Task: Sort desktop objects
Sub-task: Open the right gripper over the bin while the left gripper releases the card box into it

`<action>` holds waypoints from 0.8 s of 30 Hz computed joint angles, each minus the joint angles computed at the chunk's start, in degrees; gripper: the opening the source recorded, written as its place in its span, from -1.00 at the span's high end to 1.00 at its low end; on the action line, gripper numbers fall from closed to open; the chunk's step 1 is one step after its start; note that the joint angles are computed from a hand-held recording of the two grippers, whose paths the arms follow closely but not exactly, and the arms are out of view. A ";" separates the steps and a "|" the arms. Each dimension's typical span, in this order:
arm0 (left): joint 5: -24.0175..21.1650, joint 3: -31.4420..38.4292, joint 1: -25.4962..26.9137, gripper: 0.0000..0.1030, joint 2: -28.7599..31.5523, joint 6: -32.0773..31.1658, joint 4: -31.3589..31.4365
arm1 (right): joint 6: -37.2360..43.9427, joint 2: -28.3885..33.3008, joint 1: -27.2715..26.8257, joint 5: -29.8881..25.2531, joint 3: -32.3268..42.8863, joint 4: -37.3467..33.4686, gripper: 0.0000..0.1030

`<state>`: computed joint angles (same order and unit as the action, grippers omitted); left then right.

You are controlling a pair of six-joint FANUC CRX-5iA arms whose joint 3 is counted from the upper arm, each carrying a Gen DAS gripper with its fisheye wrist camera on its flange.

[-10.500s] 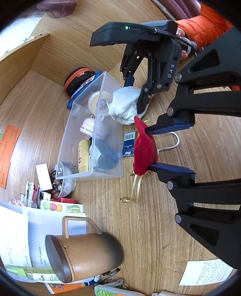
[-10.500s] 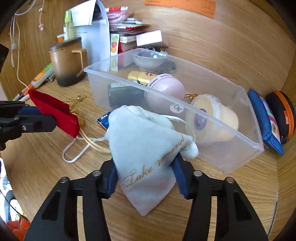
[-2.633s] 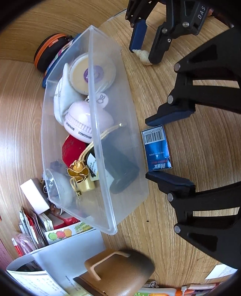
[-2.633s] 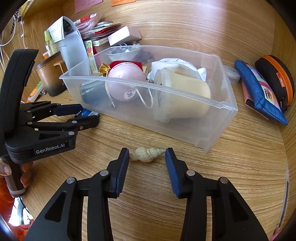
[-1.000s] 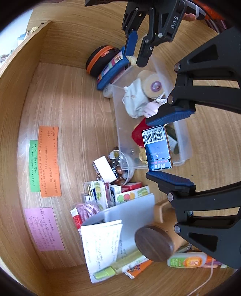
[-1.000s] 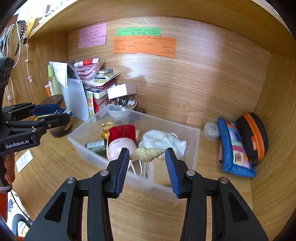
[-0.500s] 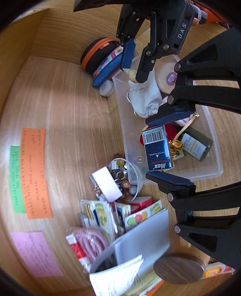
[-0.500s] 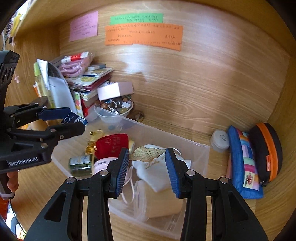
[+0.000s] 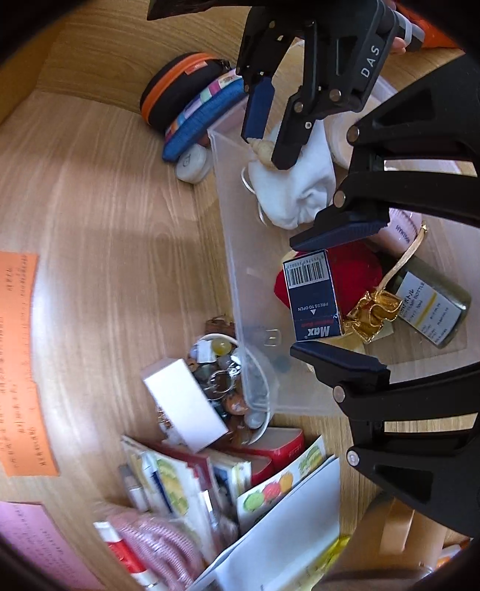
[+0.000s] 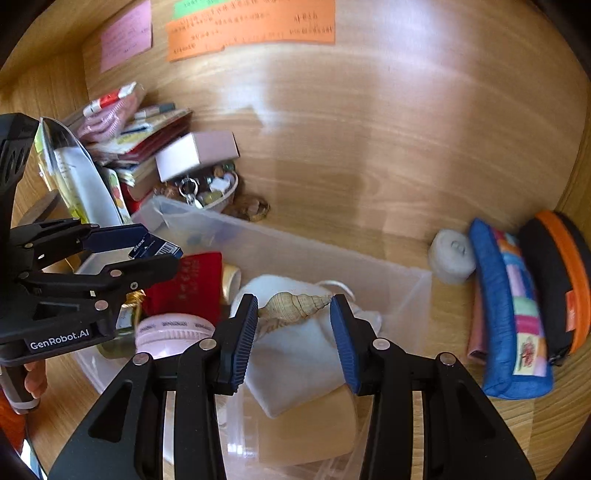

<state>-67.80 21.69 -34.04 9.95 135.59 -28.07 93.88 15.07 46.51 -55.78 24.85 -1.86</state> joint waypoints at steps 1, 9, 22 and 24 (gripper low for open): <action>0.03 -0.12 0.18 0.04 0.09 -0.12 0.29 | 0.18 0.25 -0.09 -0.24 0.12 -0.26 0.26; -0.08 -0.46 -0.35 0.04 -0.07 -0.16 -0.85 | 0.55 -0.48 -0.59 0.36 -0.59 -2.36 0.10; -3.33 1.40 -4.01 -0.44 -1.55 3.19 -6.60 | -0.82 -4.03 0.50 3.42 -3.25 0.15 -0.38; -4.34 1.95 -5.10 -0.65 -1.81 4.18 -8.13 | -2.75 -6.17 1.40 5.75 -5.80 2.39 -0.51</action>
<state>-72.14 23.64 -39.14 8.15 139.77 -36.20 91.12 8.90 47.91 -50.03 19.06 0.52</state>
